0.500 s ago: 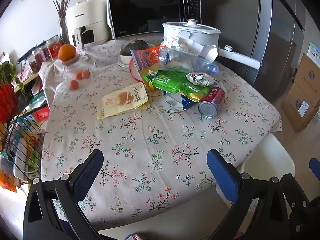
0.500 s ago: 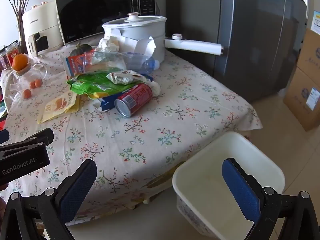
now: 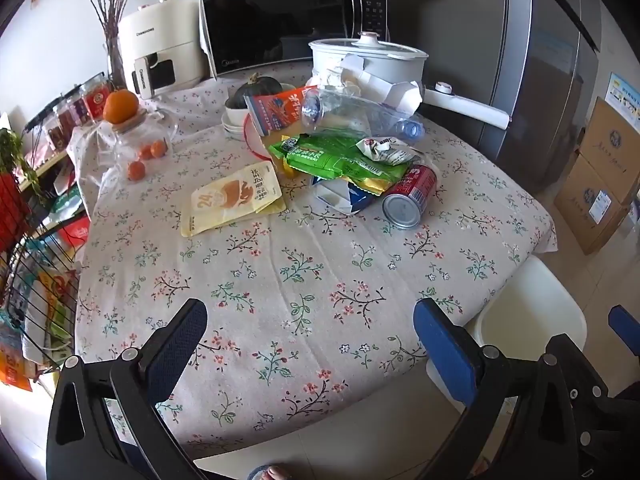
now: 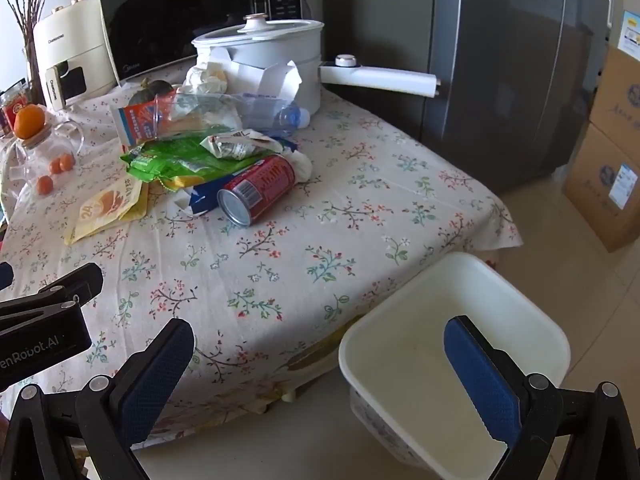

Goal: Collect trash

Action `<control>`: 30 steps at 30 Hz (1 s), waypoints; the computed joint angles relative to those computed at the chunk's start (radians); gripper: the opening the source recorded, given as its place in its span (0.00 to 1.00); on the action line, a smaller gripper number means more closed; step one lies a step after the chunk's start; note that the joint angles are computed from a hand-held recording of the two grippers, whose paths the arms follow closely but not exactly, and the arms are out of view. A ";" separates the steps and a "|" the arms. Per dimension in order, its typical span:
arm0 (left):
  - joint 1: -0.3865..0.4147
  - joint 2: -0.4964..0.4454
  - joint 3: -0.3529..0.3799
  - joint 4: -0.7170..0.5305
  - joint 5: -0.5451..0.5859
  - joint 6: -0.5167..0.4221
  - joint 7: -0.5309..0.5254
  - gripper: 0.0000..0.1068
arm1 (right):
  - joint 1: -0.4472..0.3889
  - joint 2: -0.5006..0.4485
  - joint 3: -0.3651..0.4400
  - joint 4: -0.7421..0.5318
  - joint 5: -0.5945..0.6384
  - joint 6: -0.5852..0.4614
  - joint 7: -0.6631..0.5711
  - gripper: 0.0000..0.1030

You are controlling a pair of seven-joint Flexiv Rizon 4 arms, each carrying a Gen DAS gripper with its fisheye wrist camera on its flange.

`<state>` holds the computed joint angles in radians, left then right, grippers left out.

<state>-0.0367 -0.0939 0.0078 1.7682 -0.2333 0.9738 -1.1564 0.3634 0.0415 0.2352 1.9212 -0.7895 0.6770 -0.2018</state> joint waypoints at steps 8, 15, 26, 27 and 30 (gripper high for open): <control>0.001 0.000 -0.001 0.001 -0.004 -0.001 0.007 0.96 | 0.006 -0.020 -0.006 -0.004 0.002 0.030 0.016 1.00; 0.000 0.000 -0.001 0.005 -0.005 0.005 0.009 0.96 | 0.009 -0.024 -0.008 -0.004 0.001 0.030 0.009 1.00; -0.002 0.000 0.000 0.005 0.007 0.006 0.002 0.96 | 0.010 -0.030 -0.011 -0.008 0.026 0.025 -0.004 1.00; -0.002 0.000 0.000 0.006 0.007 0.007 0.001 0.96 | 0.009 -0.029 -0.012 -0.007 0.033 0.027 -0.008 1.00; -0.002 -0.001 -0.001 0.005 0.008 0.010 0.002 0.96 | 0.008 -0.032 -0.013 -0.010 0.062 0.025 -0.027 1.00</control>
